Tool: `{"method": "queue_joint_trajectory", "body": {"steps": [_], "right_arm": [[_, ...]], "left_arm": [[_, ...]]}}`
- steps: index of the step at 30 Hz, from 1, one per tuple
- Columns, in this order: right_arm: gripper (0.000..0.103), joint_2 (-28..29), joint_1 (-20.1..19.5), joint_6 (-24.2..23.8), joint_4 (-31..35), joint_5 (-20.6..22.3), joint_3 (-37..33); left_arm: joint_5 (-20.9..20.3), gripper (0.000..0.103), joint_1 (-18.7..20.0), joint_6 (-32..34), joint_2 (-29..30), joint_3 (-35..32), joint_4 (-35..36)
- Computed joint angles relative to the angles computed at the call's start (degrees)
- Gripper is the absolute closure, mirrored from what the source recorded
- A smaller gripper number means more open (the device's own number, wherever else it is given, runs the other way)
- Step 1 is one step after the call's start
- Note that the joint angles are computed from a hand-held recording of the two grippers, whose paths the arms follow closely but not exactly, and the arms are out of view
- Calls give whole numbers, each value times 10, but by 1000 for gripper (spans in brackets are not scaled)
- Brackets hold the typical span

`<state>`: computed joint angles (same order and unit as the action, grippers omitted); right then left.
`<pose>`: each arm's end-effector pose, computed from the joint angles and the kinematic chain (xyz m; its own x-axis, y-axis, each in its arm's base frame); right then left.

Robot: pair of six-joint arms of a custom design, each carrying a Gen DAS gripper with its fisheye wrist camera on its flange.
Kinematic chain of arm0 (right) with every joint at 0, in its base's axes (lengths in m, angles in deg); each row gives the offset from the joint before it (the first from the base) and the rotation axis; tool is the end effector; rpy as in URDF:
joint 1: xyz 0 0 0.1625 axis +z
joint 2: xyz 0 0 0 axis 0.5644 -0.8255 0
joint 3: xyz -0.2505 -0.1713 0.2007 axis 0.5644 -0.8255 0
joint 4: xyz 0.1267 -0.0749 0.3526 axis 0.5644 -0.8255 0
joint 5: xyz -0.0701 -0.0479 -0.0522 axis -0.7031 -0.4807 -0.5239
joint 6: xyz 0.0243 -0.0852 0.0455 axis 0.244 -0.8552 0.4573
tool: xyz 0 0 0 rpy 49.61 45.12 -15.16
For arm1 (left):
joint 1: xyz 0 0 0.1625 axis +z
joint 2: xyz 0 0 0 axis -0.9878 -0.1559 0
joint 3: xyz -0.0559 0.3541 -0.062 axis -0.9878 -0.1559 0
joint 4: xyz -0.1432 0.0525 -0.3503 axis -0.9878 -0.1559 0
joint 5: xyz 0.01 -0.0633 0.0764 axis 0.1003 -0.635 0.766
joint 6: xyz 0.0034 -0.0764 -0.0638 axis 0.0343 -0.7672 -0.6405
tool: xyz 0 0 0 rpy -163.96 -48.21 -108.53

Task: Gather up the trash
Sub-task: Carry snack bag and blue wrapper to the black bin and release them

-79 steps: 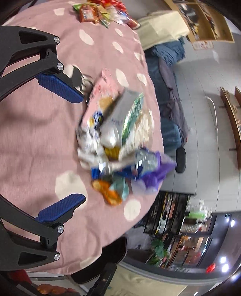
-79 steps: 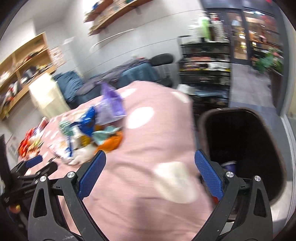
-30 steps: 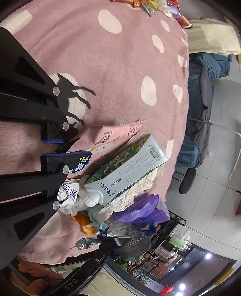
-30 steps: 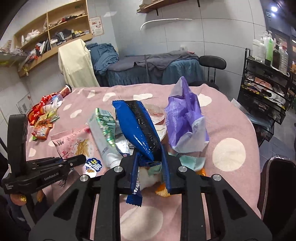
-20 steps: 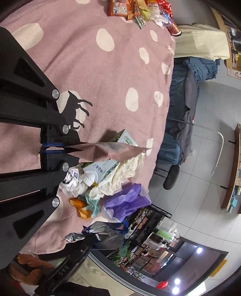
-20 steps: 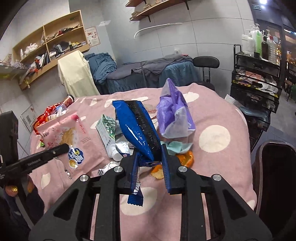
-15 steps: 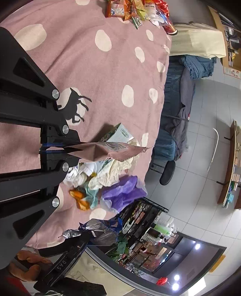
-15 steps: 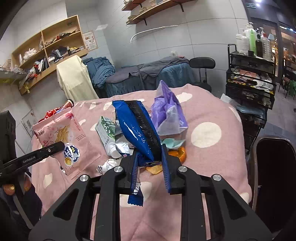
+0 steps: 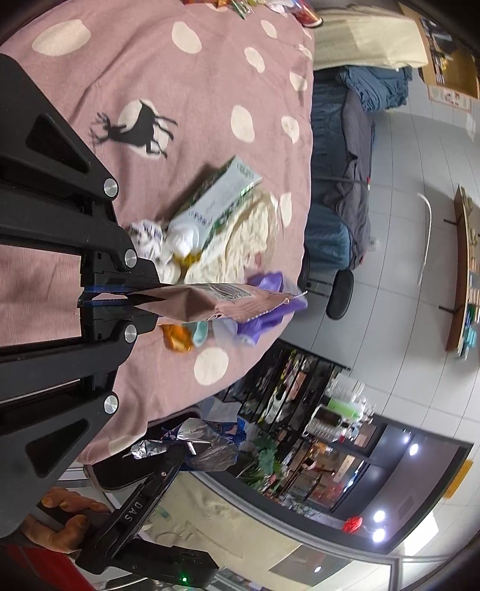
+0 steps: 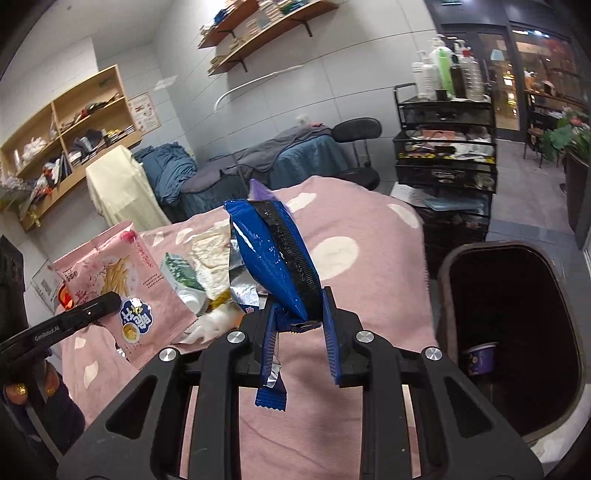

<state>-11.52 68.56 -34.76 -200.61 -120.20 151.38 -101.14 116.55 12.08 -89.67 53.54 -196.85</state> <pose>0.2831 -0.6202 0.1521 -0.6986 -0.6736 0.2413 -0.7001 0.5740 -0.4246 -0.2182 -0.4371 0.2591 -0.8044 -0.4037 -0.4358 0.2330 0.4604 -0.8566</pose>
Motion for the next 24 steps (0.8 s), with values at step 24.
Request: {"method": "queue_joint_trajectory", "body": {"steps": [24], "right_arm": [[77,64,-85,107,-41,-192,-126]], "left_arm": [[-136,100,54,330,228,-178,-243]]}}
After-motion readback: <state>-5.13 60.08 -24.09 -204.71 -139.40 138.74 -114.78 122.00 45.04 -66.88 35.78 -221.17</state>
